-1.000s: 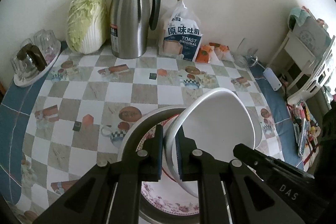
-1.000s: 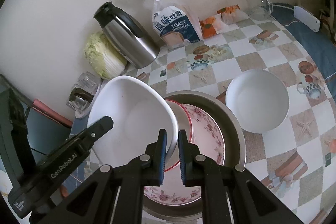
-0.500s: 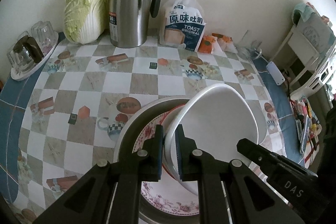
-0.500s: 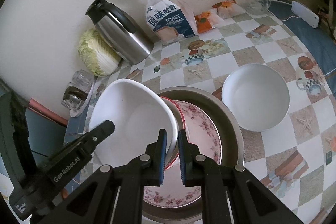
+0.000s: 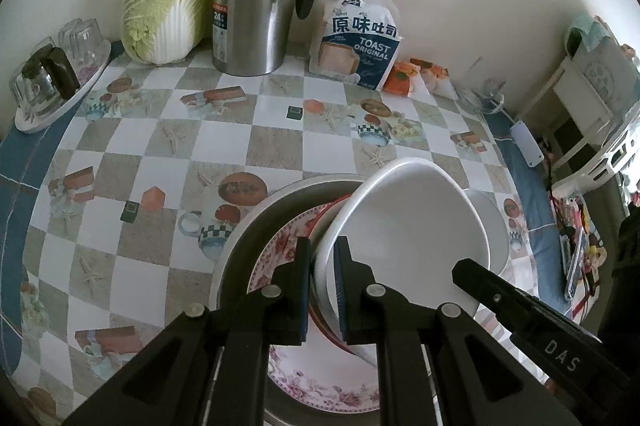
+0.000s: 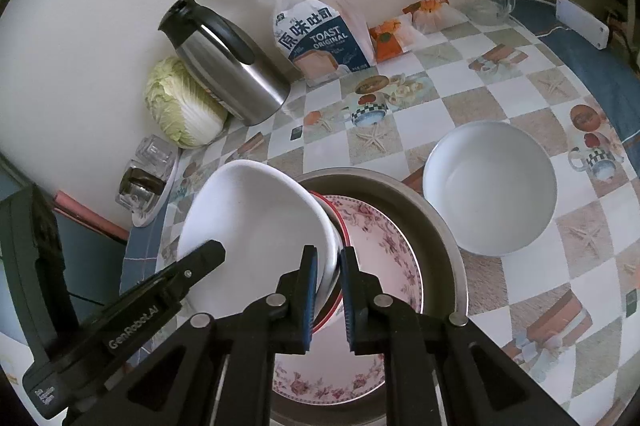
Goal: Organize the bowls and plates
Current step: 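Lower the square bowl into the red-rimmed bowl with both grippers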
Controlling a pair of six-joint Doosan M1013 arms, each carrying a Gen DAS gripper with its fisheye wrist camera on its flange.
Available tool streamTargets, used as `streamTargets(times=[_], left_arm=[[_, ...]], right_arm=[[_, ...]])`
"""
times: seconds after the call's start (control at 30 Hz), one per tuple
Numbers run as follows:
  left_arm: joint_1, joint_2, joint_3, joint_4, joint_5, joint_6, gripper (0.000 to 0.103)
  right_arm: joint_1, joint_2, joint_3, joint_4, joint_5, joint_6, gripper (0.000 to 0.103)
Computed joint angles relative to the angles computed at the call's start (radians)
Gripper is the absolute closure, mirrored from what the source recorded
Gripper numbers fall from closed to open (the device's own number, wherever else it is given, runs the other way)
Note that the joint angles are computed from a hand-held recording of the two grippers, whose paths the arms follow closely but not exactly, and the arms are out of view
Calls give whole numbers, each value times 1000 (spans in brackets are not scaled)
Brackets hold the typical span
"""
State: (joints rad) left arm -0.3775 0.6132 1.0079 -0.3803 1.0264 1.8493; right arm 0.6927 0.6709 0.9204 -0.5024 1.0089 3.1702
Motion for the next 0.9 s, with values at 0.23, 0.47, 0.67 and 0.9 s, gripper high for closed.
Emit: streamTargets(times=[0.23, 0.47, 0.67, 0.9], left_arm=[[2, 11, -12, 4, 22, -18, 92], [4, 14, -14, -6, 27, -20, 92], [9, 16, -17, -29, 36, -30, 92], [15, 15, -19, -47, 40, -35, 92]], right_arm=[[-1, 3, -3, 1, -1, -2, 87], [-2, 1, 2, -7, -9, 6, 86], [-2, -2, 8, -15, -19, 17, 86], [-3, 1, 4, -16, -13, 12, 87]])
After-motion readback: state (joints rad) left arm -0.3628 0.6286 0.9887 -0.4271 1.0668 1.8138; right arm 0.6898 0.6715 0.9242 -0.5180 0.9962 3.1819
